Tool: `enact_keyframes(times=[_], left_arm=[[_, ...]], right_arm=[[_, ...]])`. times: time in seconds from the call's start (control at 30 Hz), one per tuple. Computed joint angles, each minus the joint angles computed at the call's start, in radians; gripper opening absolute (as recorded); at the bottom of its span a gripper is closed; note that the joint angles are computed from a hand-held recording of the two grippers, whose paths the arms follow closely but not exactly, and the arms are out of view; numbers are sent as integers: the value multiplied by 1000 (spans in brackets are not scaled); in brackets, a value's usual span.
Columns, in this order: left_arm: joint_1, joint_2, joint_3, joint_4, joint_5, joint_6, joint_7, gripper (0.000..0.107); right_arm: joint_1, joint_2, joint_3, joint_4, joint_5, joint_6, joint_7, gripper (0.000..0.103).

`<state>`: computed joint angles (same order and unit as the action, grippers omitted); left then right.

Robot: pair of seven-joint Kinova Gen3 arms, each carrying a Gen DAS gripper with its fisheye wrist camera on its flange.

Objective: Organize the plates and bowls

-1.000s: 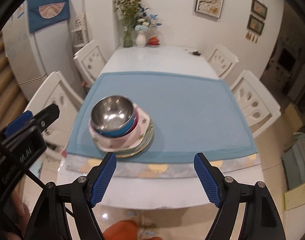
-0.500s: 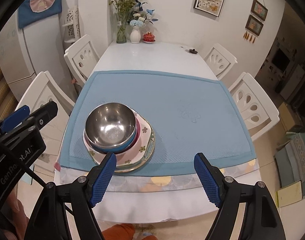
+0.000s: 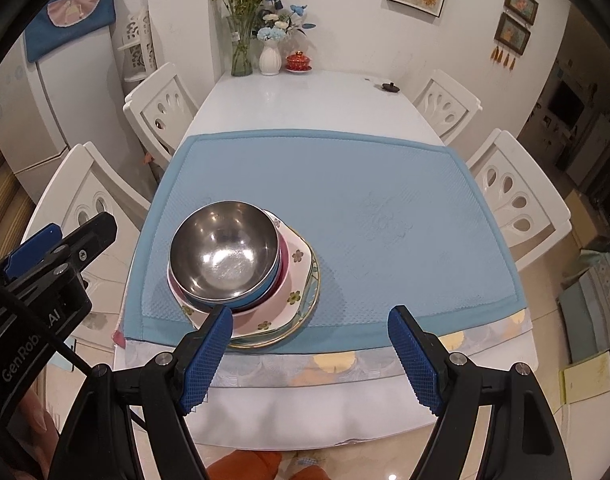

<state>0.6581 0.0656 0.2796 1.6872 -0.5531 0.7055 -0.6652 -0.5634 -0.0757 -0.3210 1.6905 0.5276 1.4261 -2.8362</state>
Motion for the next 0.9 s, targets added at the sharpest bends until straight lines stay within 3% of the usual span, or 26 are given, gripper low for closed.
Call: enact_keyframes(times=[0.67, 0.8, 0.9], left_arm=[[20, 30, -17, -35, 49, 5, -52, 64], [-5, 19, -20, -25, 111, -24, -93, 64], [-12, 17, -19, -27, 125, -23, -97, 70]], right_arm=[[52, -17, 11, 20, -59, -31, -3, 78], [52, -25, 15, 24, -65, -47, -4, 78], [62, -34, 20, 30, -80, -67, 4, 78]])
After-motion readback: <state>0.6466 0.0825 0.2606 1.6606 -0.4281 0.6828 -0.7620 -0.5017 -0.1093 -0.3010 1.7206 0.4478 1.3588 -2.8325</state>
